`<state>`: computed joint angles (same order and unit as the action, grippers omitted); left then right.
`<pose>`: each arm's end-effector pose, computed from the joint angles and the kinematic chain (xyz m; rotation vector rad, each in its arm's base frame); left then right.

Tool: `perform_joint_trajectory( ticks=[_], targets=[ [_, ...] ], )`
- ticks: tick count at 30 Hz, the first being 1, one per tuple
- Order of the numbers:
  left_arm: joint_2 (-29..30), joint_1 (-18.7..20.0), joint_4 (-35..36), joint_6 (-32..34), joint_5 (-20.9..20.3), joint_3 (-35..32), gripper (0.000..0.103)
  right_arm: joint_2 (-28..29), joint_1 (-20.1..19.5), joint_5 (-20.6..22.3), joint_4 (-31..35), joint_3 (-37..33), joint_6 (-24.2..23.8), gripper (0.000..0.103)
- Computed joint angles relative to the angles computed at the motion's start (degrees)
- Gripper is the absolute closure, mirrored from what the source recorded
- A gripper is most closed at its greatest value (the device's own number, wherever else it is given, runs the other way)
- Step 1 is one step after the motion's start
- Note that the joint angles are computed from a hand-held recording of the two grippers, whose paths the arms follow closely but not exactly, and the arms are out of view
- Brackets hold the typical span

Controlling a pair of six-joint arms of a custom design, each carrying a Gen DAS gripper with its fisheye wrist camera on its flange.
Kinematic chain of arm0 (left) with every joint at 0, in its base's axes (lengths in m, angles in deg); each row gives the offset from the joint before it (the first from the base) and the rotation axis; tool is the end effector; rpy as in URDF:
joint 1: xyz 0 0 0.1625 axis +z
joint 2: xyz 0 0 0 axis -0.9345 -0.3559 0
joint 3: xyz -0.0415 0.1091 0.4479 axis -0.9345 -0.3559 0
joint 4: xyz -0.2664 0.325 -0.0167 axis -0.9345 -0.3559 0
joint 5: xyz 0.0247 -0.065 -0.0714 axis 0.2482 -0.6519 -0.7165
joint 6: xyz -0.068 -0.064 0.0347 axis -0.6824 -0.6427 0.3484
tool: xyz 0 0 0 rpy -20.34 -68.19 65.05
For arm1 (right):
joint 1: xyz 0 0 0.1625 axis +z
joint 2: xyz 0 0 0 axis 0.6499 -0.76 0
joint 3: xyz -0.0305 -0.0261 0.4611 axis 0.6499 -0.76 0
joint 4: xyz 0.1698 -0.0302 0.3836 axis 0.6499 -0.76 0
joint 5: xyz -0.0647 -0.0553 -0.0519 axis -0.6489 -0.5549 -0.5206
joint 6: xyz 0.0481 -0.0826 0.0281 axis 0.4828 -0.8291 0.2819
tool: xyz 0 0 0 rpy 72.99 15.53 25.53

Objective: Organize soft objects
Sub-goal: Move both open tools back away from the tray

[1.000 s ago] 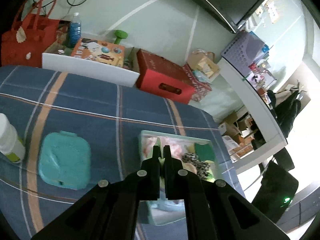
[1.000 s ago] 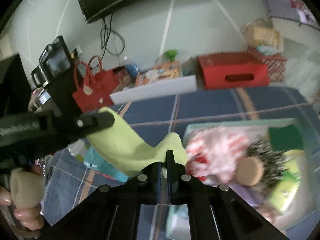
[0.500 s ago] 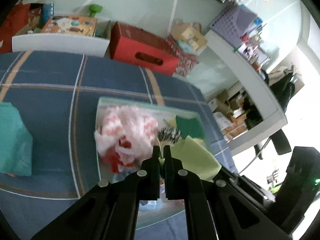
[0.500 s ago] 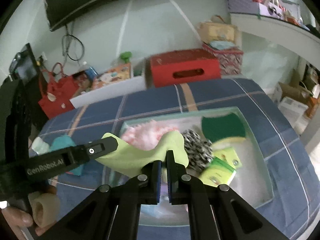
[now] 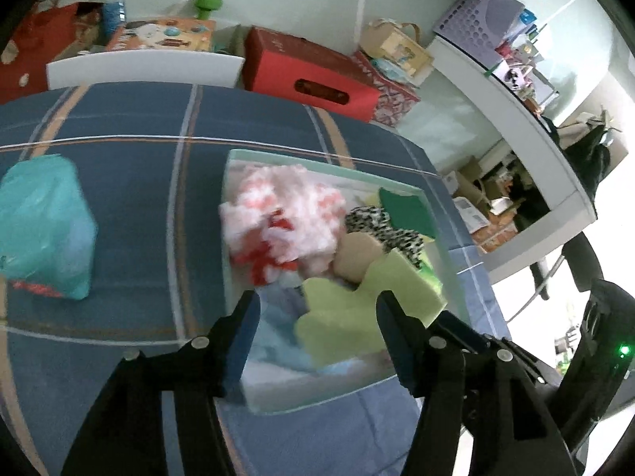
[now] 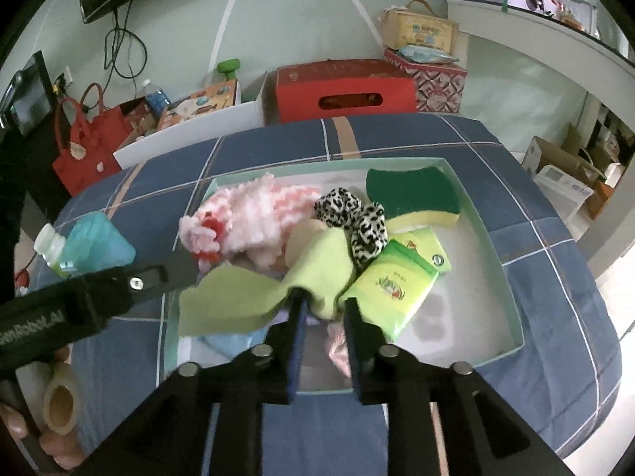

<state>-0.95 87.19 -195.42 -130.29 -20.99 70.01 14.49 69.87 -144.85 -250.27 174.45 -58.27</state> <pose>-0.2476 -0.2868 0.1438 0.0523 2.6816 -0.8493 0.1855 -0.2826 0.1825 0.5949 -2.3921 0.6781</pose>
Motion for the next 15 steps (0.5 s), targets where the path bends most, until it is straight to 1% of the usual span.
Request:
perform_joint_trajectory(
  ticks=[2, 3, 4, 5, 6, 7, 8, 10, 12, 14, 15],
  targets=[
    [-2.17, -1.70, 6.83, -4.03, 0.93, -0.03, 0.032, 0.11, 0.96, -1.33, 0.47, 0.52, 0.46, 0.076],
    [-3.23, -2.47, 9.82, -5.86, 1.25, 0.03, 0.027, 0.31, 1.31, -1.83, 0.41, 0.67, 0.55, 0.075],
    [-4.65, -3.47, 13.31, -8.37, 1.50, 0.25, 0.024, 0.36, 1.97, -2.59, 0.67, 1.00, 0.80, 0.073],
    [-5.75, -4.16, 15.70, -10.23, 1.53, 0.44, 0.023, 0.43, 2.53, -3.05, 0.86, 1.24, 1.06, 0.067],
    [-6.98, -4.99, 18.14, -12.36, 1.53, 0.77, 0.021, 0.52, 3.00, -3.42, 1.01, 1.47, 1.22, 0.062],
    [-8.22, -5.91, 20.69, -14.58, 1.51, 1.09, 0.018, 0.62, 3.41, -3.73, 1.10, 1.59, 1.40, 0.055],
    [-9.66, -7.08, 24.23, -17.38, 1.46, 1.33, 0.017, 0.84, 4.19, -4.19, 1.05, 1.88, 1.59, 0.051],
    [-11.26, -8.83, 29.86, -21.16, 1.15, 1.35, 0.011, 1.08, 5.03, -4.50, 1.40, 2.10, 2.09, 0.051],
    [-12.82, -10.74, 36.42, -25.08, 0.61, 1.12, 0.008, 1.34, 5.76, -4.57, 1.89, 2.36, 2.97, 0.047],
    [-13.80, -12.41, 41.59, -28.42, 0.00, 0.98, 0.006, 1.67, 6.19, -4.54, 2.12, 2.60, 3.81, 0.041],
    [-14.20, -13.14, 43.75, -29.85, -0.35, 0.97, 0.005, 1.83, 6.42, -4.43, 2.39, 2.73, 4.31, 0.040]
  ],
)
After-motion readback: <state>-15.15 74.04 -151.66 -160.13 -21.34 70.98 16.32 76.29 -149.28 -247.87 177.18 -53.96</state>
